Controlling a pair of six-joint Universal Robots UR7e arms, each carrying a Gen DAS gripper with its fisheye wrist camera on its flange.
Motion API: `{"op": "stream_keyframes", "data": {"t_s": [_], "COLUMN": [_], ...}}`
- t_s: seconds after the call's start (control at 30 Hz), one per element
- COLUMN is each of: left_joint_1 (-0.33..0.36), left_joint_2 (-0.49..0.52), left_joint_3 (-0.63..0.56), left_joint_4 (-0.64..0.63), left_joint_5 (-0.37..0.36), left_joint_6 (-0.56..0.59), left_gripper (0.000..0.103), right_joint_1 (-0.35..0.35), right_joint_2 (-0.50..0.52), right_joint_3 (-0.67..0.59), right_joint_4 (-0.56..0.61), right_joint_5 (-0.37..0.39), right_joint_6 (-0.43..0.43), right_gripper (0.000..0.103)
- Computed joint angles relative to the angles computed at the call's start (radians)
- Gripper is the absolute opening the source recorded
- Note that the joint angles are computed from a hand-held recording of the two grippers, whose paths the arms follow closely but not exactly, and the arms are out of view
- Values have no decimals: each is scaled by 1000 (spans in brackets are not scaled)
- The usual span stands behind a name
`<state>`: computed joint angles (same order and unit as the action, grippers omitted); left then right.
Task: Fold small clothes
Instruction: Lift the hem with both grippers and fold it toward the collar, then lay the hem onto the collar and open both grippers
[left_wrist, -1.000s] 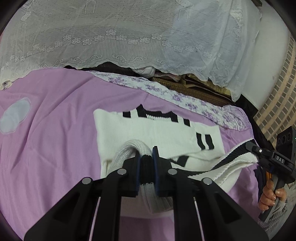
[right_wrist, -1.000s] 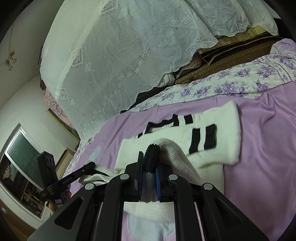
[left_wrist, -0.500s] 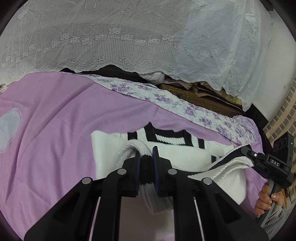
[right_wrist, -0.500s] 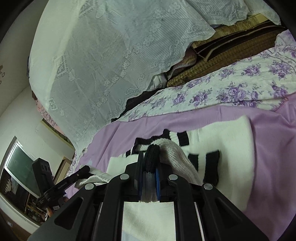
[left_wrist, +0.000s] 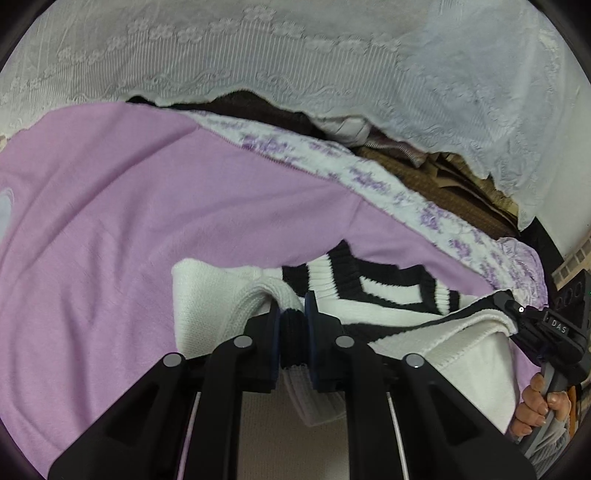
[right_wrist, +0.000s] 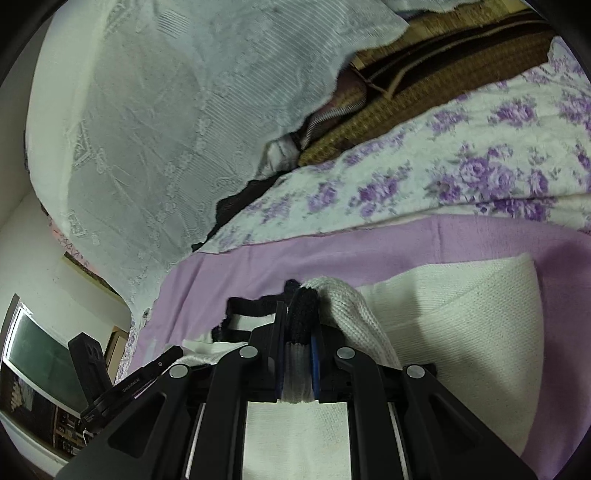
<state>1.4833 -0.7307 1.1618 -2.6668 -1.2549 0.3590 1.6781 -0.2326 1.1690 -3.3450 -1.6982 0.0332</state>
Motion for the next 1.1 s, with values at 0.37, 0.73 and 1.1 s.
{"op": "stream_keyframes", "data": {"t_s": [0.37,0.73,1.1], "left_joint_1": [12,-4,-43], "left_joint_2": [36,-84,-152], "left_joint_3": [-32,146,339], "left_joint_4": [4,-262,-277], "left_joint_5": [10,-74,-182], "left_joint_6": [-5,34,414], "left_gripper": [17,83,83], "right_joint_1": [-21,45,111], "right_joint_2": [22,15,55], "right_joint_3": [-31,28,10], "right_joint_4": [34,-211,-225], "right_joint_5": [-8,-108,-152], "right_joint_6": [46,-131,-371], "right_gripper": [17,49,20]}}
